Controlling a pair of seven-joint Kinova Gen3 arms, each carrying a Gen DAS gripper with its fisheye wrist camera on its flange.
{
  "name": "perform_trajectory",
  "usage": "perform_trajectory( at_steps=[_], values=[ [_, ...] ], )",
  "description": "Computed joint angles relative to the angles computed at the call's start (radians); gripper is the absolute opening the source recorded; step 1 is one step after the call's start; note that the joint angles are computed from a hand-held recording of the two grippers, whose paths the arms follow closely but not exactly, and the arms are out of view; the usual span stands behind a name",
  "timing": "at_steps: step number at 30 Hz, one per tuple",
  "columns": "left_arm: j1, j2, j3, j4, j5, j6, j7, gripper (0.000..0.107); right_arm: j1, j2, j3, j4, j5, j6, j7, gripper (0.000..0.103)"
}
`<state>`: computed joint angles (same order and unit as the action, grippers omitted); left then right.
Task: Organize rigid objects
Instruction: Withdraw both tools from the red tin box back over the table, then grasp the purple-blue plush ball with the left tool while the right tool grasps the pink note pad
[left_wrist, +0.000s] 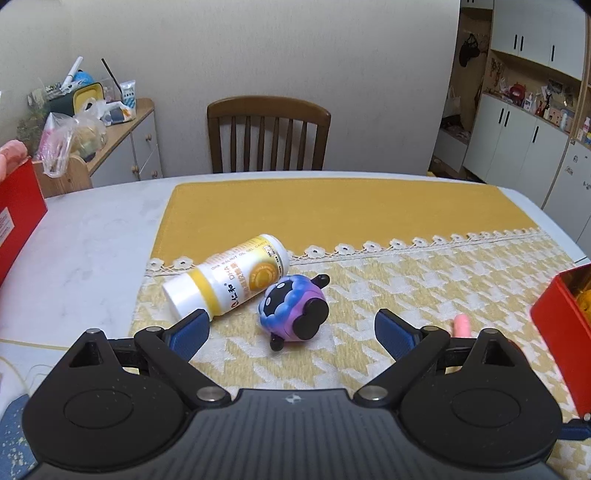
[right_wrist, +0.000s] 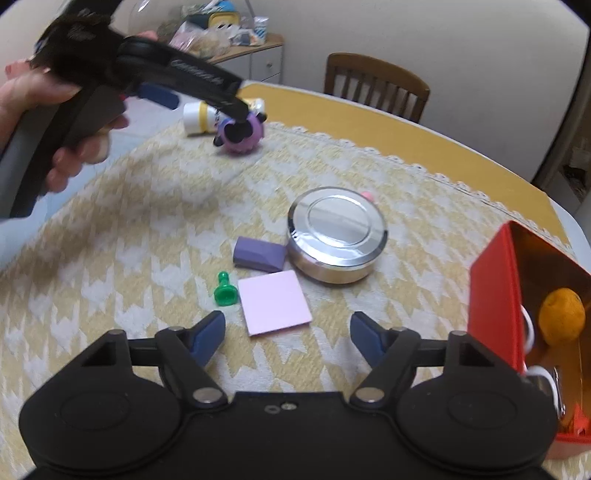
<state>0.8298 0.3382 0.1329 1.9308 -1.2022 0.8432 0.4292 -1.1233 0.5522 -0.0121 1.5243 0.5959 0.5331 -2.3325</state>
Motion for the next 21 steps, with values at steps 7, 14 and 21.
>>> perform_trajectory(
  at_steps=[7, 14, 21],
  values=[
    [-0.046, 0.022, -0.029, 0.0, -0.006, -0.083, 0.013, 0.096, 0.053, 0.027, -0.04, -0.037, -0.065, -0.008, 0.105, 0.059],
    [-0.092, 0.015, -0.062, 0.016, -0.003, -0.196, 0.029, 0.085, 0.057, 0.03, -0.034, -0.037, -0.11, -0.038, 0.166, 0.053],
    [-0.104, 0.032, -0.082, -0.016, 0.071, -0.229, -0.062, 0.063, 0.052, 0.029, -0.02, -0.032, -0.141, -0.055, 0.185, 0.046]
  ],
)
